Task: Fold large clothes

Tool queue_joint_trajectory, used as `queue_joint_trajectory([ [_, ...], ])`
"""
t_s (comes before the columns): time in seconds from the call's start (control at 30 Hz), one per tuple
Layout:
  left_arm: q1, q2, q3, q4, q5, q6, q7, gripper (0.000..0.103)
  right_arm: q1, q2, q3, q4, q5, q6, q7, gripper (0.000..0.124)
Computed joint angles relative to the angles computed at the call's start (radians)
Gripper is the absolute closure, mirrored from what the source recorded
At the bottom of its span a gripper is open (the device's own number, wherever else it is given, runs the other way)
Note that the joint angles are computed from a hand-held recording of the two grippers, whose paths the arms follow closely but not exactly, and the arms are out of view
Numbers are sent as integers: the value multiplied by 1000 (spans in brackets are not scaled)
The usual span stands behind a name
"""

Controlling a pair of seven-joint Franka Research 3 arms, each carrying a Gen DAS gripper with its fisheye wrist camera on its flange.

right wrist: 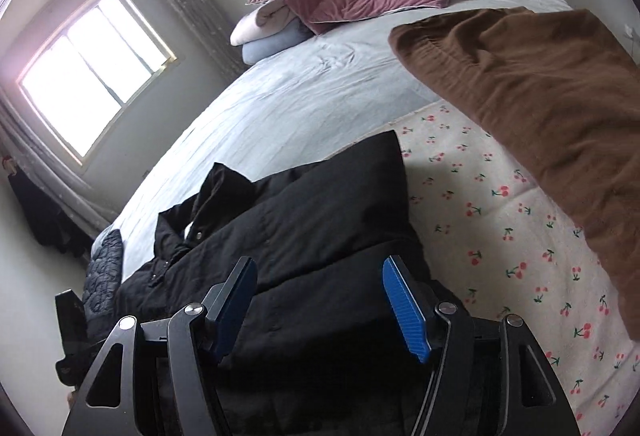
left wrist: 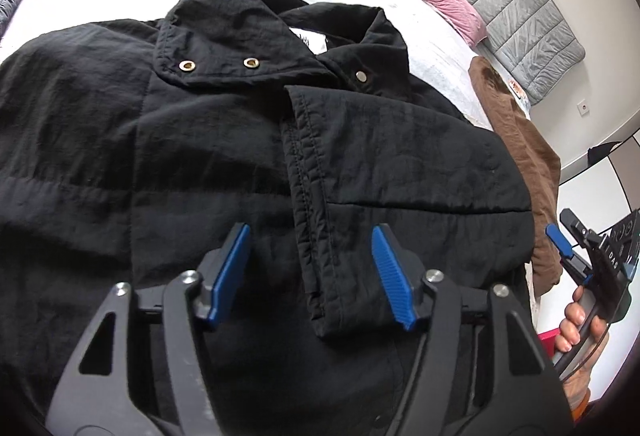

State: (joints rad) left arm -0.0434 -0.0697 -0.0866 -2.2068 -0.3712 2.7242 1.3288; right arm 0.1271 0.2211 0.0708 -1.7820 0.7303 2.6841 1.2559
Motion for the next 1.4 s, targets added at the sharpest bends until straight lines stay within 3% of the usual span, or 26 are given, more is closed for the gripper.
queue_joint_trajectory([
  [0.1,6,45,-19,24,112,27,-109,67,-41,29,2,-22,97,17,-31,57],
  [0.17,11,42,-32,21,307,53,-252,92,-62,45,9,-22,146,5,-54,57],
  [0.23,22,8,-42,-21,495,118,-418,95,-86,50,31,-35,236,-1,-131,58],
  [0.3,21,-14,-39,-37,498,80,-476,95,-88,61,37,-33,278,6,-178,58],
  [0.33,22,-12,-40,-29,512,26,-499,95,-81,67,34,-28,273,9,-181,58],
  [0.37,16,-10,-36,-31,498,9,-479,90,-65,69,25,-26,239,19,-157,58],
  [0.47,33,-47,-54,-35,665,-28,-583,71,-32,53,1,-32,133,52,-84,58],
  [0.57,45,-88,-62,-56,774,63,-639,71,-30,19,24,-43,147,114,-134,58],
  [0.67,-11,-61,-22,-54,648,171,-486,71,-6,27,37,-16,129,142,-159,60],
  [0.73,-52,-9,-5,-23,508,181,-354,70,15,48,44,1,98,167,-170,62],
  [0.8,-64,35,-13,-9,412,170,-258,66,69,76,2,2,-39,203,-77,62],
  [0.83,-59,55,-24,-12,413,177,-259,66,95,92,-24,1,-118,215,-27,62],
  [0.9,-27,41,-50,-82,543,293,-350,66,125,132,-69,22,-259,172,59,63],
  [0.93,-40,33,-40,-88,531,290,-342,66,132,133,-75,21,-301,180,80,63],
  [1.0,-60,5,-32,-89,400,241,-236,64,170,123,-121,33,-432,140,169,63],
  [1.03,-58,-11,-33,-82,395,195,-237,61,180,108,-133,26,-479,129,203,61],
  [1.07,-47,-35,-40,-81,424,148,-273,51,172,84,-124,5,-489,131,215,61],
  [1.2,-14,-205,-56,-176,497,67,-380,24,75,-39,-26,-93,-333,78,149,56],
  [1.4,26,-511,-40,-331,549,-147,-505,11,90,-238,-29,-261,-381,-5,266,45],
])
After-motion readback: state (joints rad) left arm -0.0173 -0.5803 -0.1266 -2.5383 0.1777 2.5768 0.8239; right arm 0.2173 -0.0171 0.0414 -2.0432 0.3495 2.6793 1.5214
